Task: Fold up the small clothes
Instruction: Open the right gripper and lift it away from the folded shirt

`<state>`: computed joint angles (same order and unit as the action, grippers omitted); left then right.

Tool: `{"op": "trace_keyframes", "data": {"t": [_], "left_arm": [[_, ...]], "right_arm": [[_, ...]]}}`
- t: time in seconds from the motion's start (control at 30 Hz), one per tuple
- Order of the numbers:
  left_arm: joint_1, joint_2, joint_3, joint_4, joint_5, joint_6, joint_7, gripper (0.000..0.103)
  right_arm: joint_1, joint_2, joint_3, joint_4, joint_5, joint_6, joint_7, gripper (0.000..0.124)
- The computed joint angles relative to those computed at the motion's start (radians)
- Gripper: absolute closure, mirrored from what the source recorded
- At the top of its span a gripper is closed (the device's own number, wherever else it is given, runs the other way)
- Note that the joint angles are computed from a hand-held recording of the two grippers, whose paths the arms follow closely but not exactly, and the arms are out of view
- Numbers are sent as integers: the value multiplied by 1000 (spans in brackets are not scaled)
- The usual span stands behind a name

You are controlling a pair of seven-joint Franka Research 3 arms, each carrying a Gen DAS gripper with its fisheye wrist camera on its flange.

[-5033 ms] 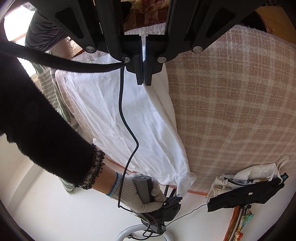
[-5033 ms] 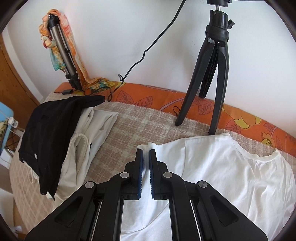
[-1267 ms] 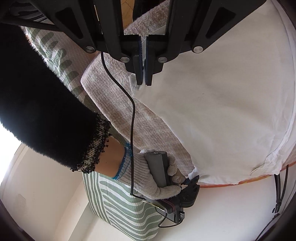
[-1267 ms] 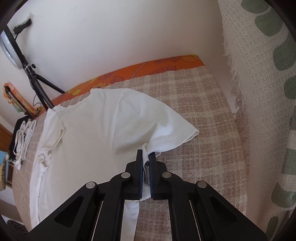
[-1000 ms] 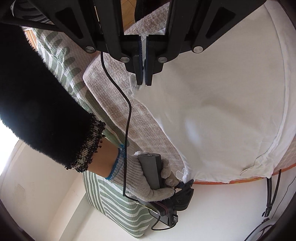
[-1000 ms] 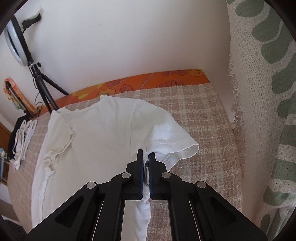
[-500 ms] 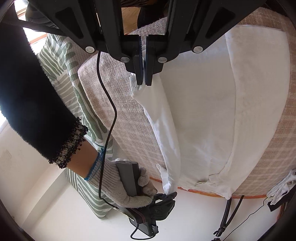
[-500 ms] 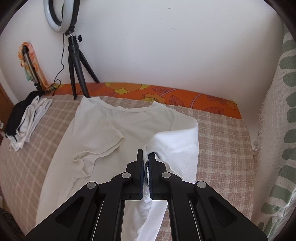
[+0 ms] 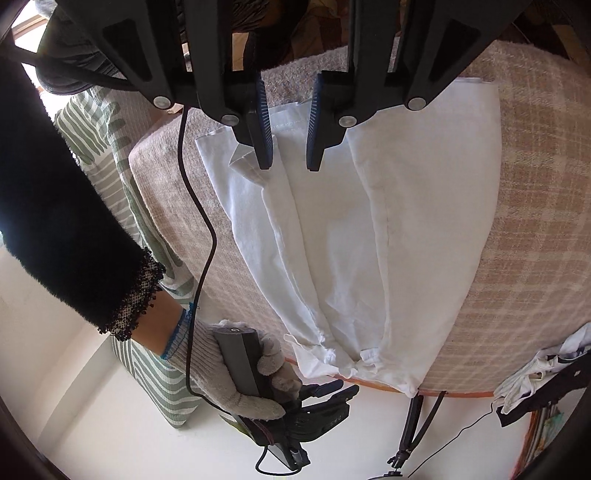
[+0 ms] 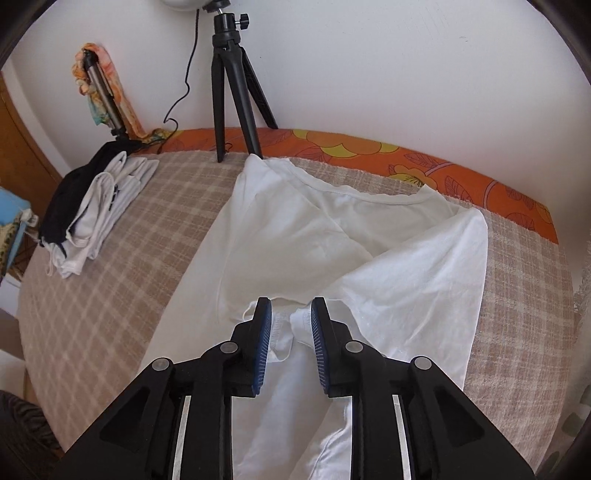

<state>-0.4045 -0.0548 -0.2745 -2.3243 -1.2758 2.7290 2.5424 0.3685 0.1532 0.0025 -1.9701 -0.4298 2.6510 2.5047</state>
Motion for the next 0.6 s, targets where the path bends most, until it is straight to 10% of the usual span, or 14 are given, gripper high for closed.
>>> {"op": "trace_keyframes", "data": {"t": [0.3,0.6], "left_arm": [[42,3,37,22,99,75,65,85],[95,77,20,76,119,73,68,85]], "right_arm": [[-109,-190,2,-206,-156,19,342,87],[-136,-83,35,-146,27,7,176,87]]}}
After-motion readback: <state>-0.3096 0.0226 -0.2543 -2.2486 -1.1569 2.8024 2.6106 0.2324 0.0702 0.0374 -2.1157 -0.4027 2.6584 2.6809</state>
